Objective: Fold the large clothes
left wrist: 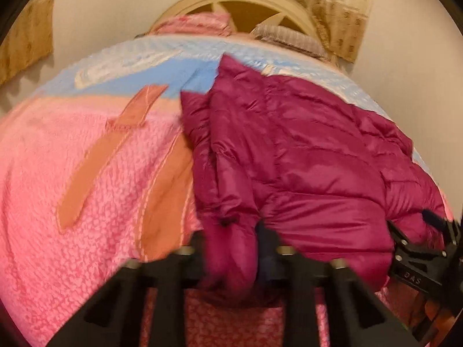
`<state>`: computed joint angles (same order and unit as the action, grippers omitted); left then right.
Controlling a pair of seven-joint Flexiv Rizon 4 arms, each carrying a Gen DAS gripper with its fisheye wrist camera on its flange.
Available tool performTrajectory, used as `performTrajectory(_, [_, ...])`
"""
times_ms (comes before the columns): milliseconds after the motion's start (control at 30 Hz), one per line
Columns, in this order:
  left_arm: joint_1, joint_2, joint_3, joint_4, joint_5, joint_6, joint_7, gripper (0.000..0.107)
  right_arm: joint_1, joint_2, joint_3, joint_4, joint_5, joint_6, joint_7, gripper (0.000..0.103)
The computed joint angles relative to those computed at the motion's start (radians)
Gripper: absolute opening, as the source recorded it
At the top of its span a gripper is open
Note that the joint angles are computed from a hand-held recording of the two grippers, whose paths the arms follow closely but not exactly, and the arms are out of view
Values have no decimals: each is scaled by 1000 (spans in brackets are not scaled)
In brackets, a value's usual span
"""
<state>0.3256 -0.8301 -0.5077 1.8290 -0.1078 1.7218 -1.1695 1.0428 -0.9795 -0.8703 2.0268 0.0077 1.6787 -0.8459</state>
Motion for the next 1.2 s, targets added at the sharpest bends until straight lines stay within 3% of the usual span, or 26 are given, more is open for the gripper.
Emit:
performTrajectory(100, [-15,21,23,12,18,32,5,8,33,-18,-32,-2,-4,-28,12,103])
performTrajectory(233, [60,45,-31,49,58,48,8,7,65,-26,-56,-5,-23,-61,34,103])
performTrajectory(567, [226,134,-80,146,110,89,-32,6,75,3,3,-80,-105,-69,57,103])
performTrajectory(700, [182,167,-21,144,132,111,-46,6,34,66,51,-65,-123,-30,24,103])
performTrajectory(833, [79,187,59,119,139,143,-61,6,72,70,-20,-24,-103,-30,4,103])
performTrajectory(1000, [54,191,10,95,184,138,-57,6,43,83,-52,1,-73,-46,6,103])
performTrajectory(1200, [-111,170,70,24,195,135,-10,6,47,92,-95,71,-38,-66,27,103])
